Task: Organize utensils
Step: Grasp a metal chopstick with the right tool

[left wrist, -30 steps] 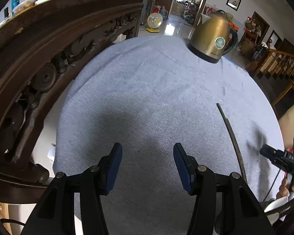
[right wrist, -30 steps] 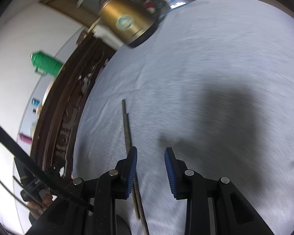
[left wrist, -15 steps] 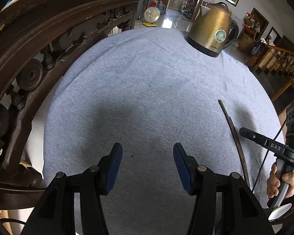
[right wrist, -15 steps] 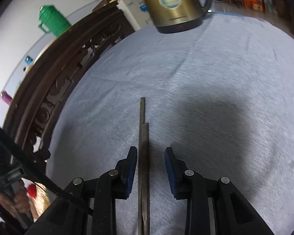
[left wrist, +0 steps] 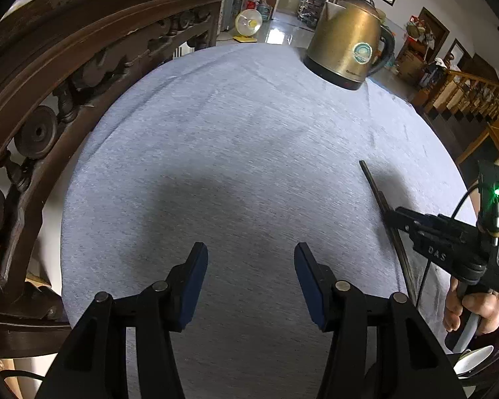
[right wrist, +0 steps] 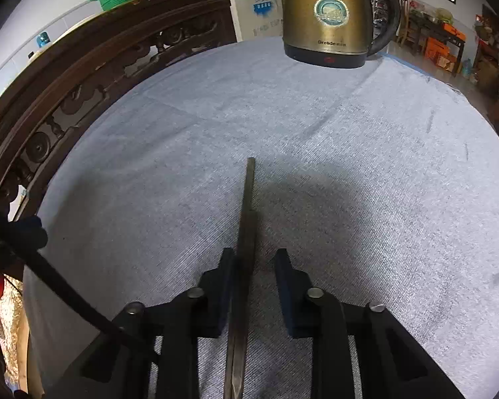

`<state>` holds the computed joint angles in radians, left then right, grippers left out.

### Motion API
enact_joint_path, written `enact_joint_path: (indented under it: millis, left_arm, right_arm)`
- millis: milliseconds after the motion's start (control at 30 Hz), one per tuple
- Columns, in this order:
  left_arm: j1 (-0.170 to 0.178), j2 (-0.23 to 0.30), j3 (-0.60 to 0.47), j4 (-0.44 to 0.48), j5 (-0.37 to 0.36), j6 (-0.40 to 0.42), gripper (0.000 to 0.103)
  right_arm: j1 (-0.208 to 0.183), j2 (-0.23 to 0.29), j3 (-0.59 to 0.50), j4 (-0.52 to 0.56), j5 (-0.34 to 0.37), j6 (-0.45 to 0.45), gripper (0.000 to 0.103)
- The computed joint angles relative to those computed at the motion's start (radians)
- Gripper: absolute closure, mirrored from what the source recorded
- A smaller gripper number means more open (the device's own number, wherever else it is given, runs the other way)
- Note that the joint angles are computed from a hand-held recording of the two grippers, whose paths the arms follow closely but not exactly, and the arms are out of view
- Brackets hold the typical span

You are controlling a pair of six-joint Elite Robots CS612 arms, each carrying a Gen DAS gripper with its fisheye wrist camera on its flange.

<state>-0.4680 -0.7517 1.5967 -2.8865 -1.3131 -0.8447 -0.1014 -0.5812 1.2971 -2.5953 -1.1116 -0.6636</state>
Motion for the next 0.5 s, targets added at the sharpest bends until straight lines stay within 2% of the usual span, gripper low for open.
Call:
enact_joint_path:
  millis: [133,367,500]
  left_arm:
    - [-0.003,-0.003,0.000,0.001,0.007,0.005,0.048]
    - [-0.006,0.004,-0.018,0.007,0.007,0.032,0.048]
    - [-0.009,0.020,-0.051,0.020,0.021,0.096,0.048]
  right_arm:
    - [-0.016,0.009,-0.020,0.041,0.042,0.041,0.088]
    - [-0.069,0.010,-0.019,0.015,0.034,0.178,0.088]
    - [-0.112,0.007,-0.016,-0.001,0.110,0.278,0.088]
